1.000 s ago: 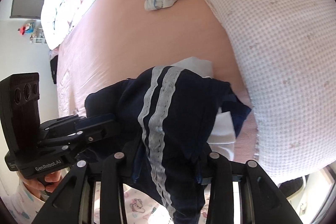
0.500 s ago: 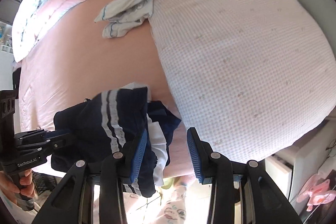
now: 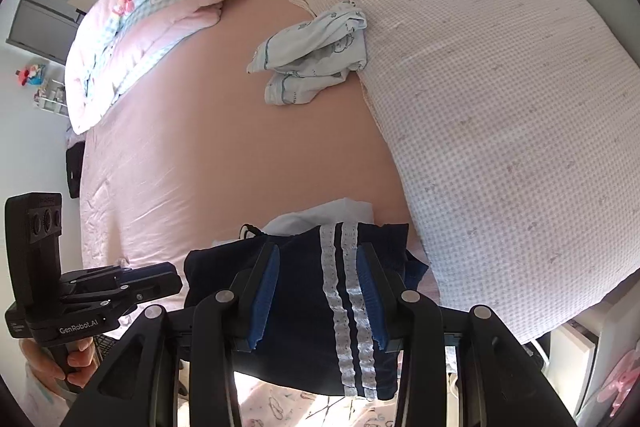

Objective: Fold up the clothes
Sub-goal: 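Lower the navy garment onto the white garment and open both tools, then move both tools to the folded light blue printed garment and close on it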

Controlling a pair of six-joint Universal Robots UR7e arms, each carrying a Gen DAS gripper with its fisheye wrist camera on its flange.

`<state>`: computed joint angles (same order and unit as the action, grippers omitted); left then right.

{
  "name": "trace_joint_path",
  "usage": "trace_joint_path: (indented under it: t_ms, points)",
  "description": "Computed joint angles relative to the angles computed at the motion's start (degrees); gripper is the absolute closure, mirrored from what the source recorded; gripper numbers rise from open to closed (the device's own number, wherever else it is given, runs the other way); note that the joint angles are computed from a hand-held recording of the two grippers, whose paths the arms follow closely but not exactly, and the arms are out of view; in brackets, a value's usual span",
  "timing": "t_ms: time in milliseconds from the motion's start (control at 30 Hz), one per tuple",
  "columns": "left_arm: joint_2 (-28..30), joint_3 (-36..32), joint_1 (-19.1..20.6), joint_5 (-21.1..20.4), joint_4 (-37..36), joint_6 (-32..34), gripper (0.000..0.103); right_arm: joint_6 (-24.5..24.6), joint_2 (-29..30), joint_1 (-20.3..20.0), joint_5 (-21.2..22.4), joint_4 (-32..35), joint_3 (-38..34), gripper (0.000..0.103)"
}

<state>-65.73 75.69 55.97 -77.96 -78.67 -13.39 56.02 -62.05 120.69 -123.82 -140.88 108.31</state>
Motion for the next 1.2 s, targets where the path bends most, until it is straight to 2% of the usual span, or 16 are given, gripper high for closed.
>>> trace_joint_path:
  t_ms: [233,267,300,333,367,400,467,533,600,700,900,1033,1133,1200]
  points:
    - [3.1,-4.0,2.4,1.9,-0.1,1.3,0.080,-0.5,1.1,-1.2,-1.8,5.2,-3.7,0.064]
    - [4.0,-5.0,2.9,1.7,-0.2,1.5,0.073,-0.9,1.3,-1.5,-1.7,5.4,-4.3,0.064]
    - [5.0,-6.0,3.5,1.6,-0.4,1.6,0.057,-1.2,1.6,-1.9,-1.7,5.5,-4.8,0.064]
    - [6.0,-7.0,4.1,1.5,-0.7,1.6,0.046,-1.6,1.9,-2.3,-1.6,5.5,-5.3,0.064]
    - [7.0,-8.1,4.7,1.4,-1.1,1.6,0.029,-2.1,2.2,-2.8,-1.5,5.4,-5.8,0.064]
    - [8.2,-9.4,5.3,1.5,-1.6,1.7,0.024,-2.7,2.6,-3.4,-1.5,5.4,-6.5,0.064]
    - [11.1,-12.9,6.6,1.0,-1.8,2.0,0.024,-3.8,3.5,-4.5,-1.6,5.5,-8.1,0.063]
    - [14.5,-16.9,7.8,0.7,-1.9,2.2,0.024,-4.9,4.4,-5.6,-2.2,5.6,-9.8,0.059]
    - [17.9,-21.1,8.7,0.6,-1.8,3.0,0.024,-5.3,5.3,-6.7,-3.5,5.4,-11.4,0.040]
    - [23.3,-28.2,9.8,0.5,-0.9,4.5,0.024,-6.1,6.5,-8.4,-5.4,4.4,-13.7,0.034]
    - [33.5,-42.3,11.1,1.7,4.9,9.4,0.024,-6.4,7.7,-13.3,-2.2,-1.6,-15.1,0.032]
    - [39.8,-51.6,12.5,1.1,8.8,9.8,0.024,-4.3,8.1,-16.5,0.9,-8.3,-13.9,0.032]
    - [44.5,-59.3,14.0,-2.4,11.1,8.0,0.024,-1.0,8.4,-18.8,3.1,-13.8,-12.5,0.032]
    - [48.1,-65.4,15.0,-5.2,12.8,6.5,0.024,1.2,8.6,-19.7,3.1,-16.1,-12.1,0.032]
